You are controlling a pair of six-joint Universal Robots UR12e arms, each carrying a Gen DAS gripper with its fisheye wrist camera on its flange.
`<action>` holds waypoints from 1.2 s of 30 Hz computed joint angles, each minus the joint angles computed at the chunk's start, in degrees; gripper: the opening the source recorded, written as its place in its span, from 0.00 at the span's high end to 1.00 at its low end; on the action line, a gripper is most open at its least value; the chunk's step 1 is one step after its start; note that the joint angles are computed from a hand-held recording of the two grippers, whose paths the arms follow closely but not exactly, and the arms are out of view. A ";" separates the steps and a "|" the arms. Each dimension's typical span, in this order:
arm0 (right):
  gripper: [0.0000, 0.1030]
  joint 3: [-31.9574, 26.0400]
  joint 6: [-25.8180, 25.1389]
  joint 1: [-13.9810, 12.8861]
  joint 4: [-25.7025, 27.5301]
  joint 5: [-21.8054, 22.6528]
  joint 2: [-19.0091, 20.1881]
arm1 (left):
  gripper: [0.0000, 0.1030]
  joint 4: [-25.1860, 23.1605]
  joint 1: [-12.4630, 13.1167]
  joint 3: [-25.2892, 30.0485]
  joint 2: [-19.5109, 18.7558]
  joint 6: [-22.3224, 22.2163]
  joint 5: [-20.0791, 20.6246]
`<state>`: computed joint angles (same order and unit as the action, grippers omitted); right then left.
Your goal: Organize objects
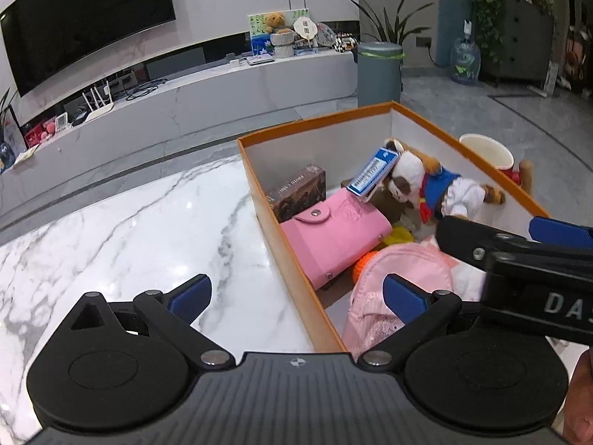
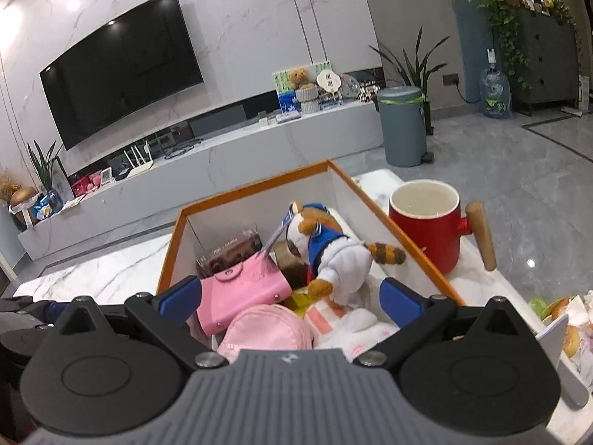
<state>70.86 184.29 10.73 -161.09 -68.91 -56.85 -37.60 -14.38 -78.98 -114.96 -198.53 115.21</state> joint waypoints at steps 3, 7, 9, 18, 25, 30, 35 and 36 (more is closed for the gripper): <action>0.01 -0.23 -1.04 -0.05 1.29 -0.20 0.20 | 0.00 -0.51 -0.11 0.26 -0.29 0.28 -0.72; 0.01 0.13 -2.24 0.09 0.53 -1.72 0.24 | 0.00 -0.54 -0.05 0.06 -0.18 0.03 -1.21; 0.01 0.31 -2.22 0.11 0.10 -2.03 0.16 | 0.00 -0.56 -0.10 0.09 -0.14 0.01 -1.19; 0.01 0.81 -2.08 -0.05 -0.51 -1.26 -0.11 | 0.00 -0.54 -0.38 0.07 0.06 0.22 -0.61; 0.01 0.91 -2.49 0.05 -0.62 -1.62 -0.20 | 0.00 -0.63 -0.46 0.17 0.00 0.28 -0.91; 0.01 0.93 -2.44 0.04 -0.71 -1.67 -0.21 | 0.00 -0.37 -0.48 0.22 -0.11 -0.03 -1.13; 0.01 0.91 -2.21 0.04 -0.57 -1.84 -0.20 | 0.00 -0.37 -0.45 0.29 -0.20 -0.23 -1.31; 0.01 0.91 -2.21 0.04 -0.57 -1.84 -0.20 | 0.00 -0.37 -0.45 0.29 -0.20 -0.23 -1.31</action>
<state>71.77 182.09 10.76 -161.66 -70.74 -57.05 -37.97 -14.82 -78.70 -115.16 -198.76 113.90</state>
